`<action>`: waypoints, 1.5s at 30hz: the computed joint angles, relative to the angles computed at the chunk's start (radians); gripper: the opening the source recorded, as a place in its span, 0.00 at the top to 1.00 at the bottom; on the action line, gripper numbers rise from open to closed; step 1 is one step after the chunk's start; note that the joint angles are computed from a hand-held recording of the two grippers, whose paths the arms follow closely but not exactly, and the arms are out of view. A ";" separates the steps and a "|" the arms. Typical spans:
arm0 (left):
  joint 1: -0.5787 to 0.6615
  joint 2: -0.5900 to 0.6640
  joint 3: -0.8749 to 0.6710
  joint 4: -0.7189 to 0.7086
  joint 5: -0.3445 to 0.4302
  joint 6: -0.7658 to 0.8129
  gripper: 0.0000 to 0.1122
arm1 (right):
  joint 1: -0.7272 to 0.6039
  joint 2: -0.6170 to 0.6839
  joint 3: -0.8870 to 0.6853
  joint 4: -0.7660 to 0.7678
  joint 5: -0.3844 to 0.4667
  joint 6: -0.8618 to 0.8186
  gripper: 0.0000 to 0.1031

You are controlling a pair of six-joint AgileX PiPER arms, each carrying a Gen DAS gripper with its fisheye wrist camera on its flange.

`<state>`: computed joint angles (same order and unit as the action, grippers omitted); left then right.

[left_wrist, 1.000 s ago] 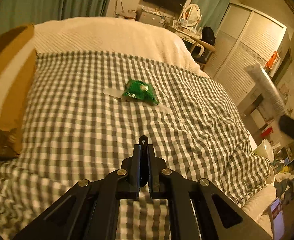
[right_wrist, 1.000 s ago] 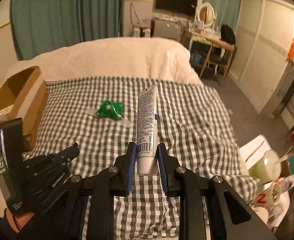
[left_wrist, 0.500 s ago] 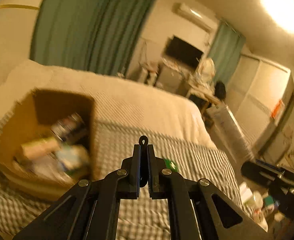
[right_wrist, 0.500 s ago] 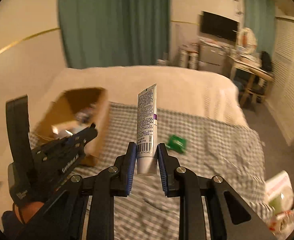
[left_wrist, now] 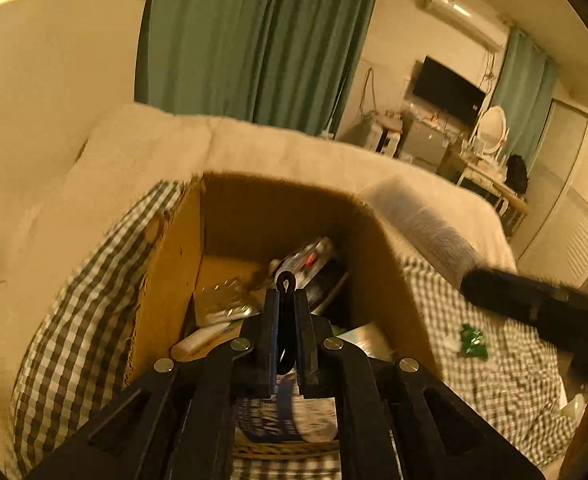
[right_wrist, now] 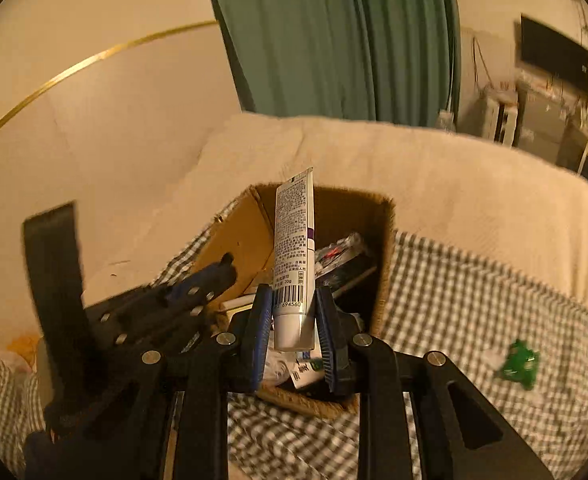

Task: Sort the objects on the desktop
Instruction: 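Carry the hair tie and white tube into the cardboard box and release both, then grasp the green snack packet with the right tool while the left tool grasps the white comb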

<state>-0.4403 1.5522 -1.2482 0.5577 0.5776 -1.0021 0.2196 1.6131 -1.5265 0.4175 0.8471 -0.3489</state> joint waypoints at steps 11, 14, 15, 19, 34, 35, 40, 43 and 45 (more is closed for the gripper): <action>-0.193 0.086 -0.180 0.142 0.309 -0.193 0.16 | -0.201 -0.177 0.189 0.185 -0.088 -0.208 0.52; -0.293 0.107 -0.265 0.180 0.370 -0.229 0.12 | -0.351 -0.273 0.226 0.240 -0.037 -0.317 0.52; -0.337 0.122 -0.298 0.197 0.383 -0.248 0.11 | -0.411 -0.298 0.235 0.269 -0.014 -0.354 0.52; -0.471 0.223 -0.446 0.256 0.454 -0.302 0.08 | -0.701 -0.348 0.256 0.405 0.124 -0.518 0.52; -0.549 0.715 -0.763 0.176 0.355 -0.212 0.08 | -0.971 -0.077 0.426 0.525 0.013 -0.814 0.52; -0.533 0.739 -0.788 0.157 0.349 -0.187 0.08 | -0.944 -0.050 0.434 0.516 -0.032 -0.804 0.52; -0.432 0.879 -0.945 0.100 0.310 -0.089 0.08 | -0.822 0.117 0.393 0.529 -0.174 -0.778 0.41; -0.389 0.958 -1.035 0.089 0.312 -0.048 0.08 | -0.750 0.237 0.320 0.540 -0.249 -0.746 0.39; -0.370 0.991 -1.063 0.086 0.318 -0.052 0.08 | -0.717 0.324 0.241 0.505 -0.259 -0.679 0.38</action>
